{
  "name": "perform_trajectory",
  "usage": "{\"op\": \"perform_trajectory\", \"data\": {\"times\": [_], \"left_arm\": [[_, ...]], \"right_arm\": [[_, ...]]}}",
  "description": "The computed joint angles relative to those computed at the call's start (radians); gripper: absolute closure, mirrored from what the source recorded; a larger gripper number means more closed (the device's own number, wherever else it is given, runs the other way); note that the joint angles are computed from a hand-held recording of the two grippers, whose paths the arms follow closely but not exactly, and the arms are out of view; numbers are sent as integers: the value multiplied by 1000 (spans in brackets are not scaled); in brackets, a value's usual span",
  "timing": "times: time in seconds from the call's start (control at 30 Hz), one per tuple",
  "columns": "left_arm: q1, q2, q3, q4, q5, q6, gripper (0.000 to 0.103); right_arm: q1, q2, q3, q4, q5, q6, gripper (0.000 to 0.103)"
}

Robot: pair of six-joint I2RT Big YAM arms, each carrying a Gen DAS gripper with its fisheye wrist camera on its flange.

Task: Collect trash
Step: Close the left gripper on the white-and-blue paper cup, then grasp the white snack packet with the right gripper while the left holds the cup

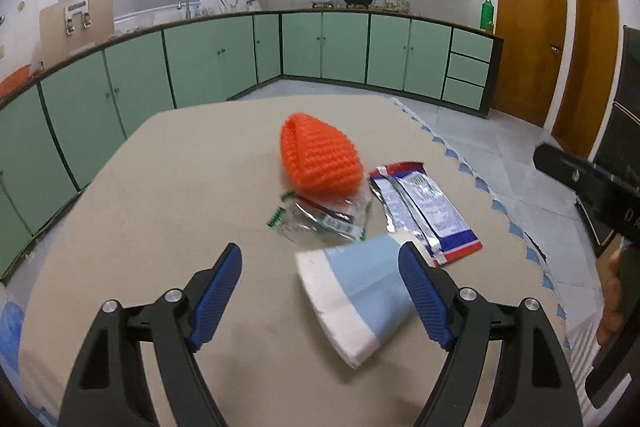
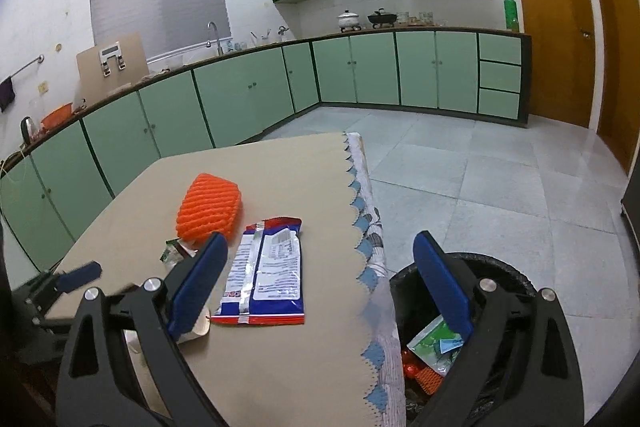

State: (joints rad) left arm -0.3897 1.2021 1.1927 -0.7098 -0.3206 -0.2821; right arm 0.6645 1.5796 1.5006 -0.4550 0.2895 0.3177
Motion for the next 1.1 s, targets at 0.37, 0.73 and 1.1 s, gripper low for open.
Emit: {"op": "perform_trajectory", "data": {"times": [0.37,0.73,1.1], "left_arm": [[-59,60,8,13,-54,-63,17],[-60,105,9,13,-91,-129,16],[-15,52,-39,32,-83,-120,23]], "right_arm": [[-14,14,2,-14,-13,1,12],[-22,46,13,-18,-49,-40,12],[-8,140,105,-107,-137,-29,26]]}}
